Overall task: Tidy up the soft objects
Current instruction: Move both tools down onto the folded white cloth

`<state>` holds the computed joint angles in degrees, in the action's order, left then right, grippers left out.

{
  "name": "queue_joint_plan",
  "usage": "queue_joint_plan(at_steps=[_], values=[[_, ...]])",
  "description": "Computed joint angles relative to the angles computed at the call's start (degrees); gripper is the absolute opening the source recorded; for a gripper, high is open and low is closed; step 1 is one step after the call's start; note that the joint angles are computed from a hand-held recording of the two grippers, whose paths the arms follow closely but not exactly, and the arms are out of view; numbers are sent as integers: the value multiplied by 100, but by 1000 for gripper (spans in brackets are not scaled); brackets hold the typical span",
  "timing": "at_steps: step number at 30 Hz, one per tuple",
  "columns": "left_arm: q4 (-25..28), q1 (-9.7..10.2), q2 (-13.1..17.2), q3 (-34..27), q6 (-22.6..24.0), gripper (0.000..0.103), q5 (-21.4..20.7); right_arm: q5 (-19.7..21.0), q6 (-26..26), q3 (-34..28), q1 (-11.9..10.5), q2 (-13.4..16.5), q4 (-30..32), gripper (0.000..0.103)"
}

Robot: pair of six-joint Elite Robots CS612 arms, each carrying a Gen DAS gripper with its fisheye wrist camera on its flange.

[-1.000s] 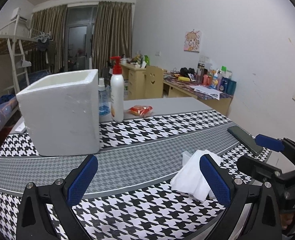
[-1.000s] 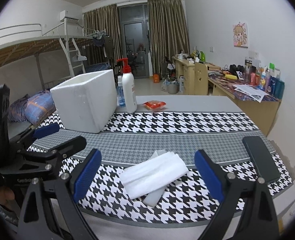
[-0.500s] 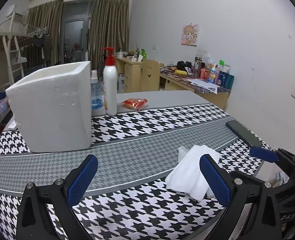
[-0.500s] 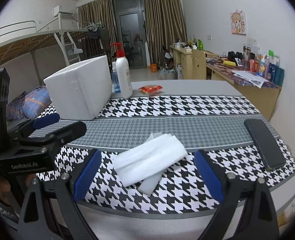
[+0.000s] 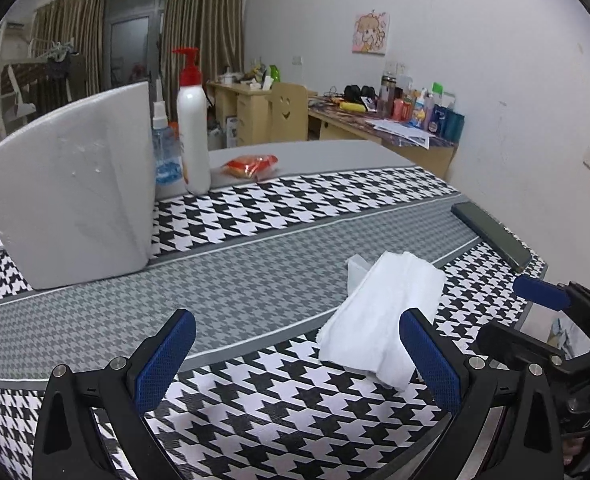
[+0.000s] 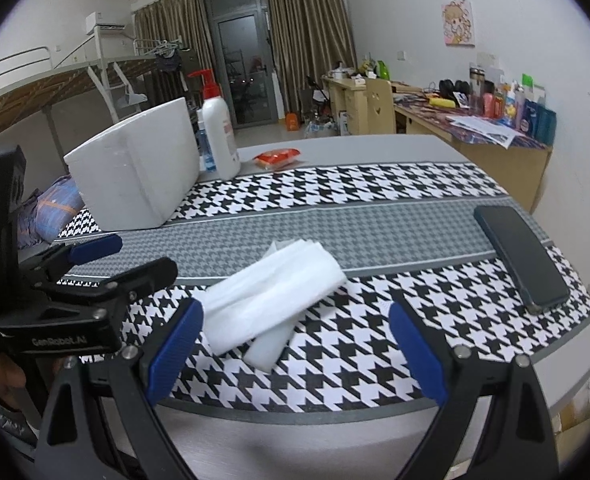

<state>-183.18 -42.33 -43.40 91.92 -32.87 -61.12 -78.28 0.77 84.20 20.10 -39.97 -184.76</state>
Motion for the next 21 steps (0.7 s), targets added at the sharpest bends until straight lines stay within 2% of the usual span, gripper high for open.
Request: queue_joint_plan(at_steps=[15, 18, 21], values=[[606, 80, 171, -361, 22, 101, -533, 106, 109, -6, -93, 9, 218, 96], [724, 100, 204, -432, 35, 95, -671, 150, 105, -21, -102, 20, 271, 96], [874, 130, 232, -494, 41, 84, -858, 179, 83, -48, -102, 33, 335, 96]])
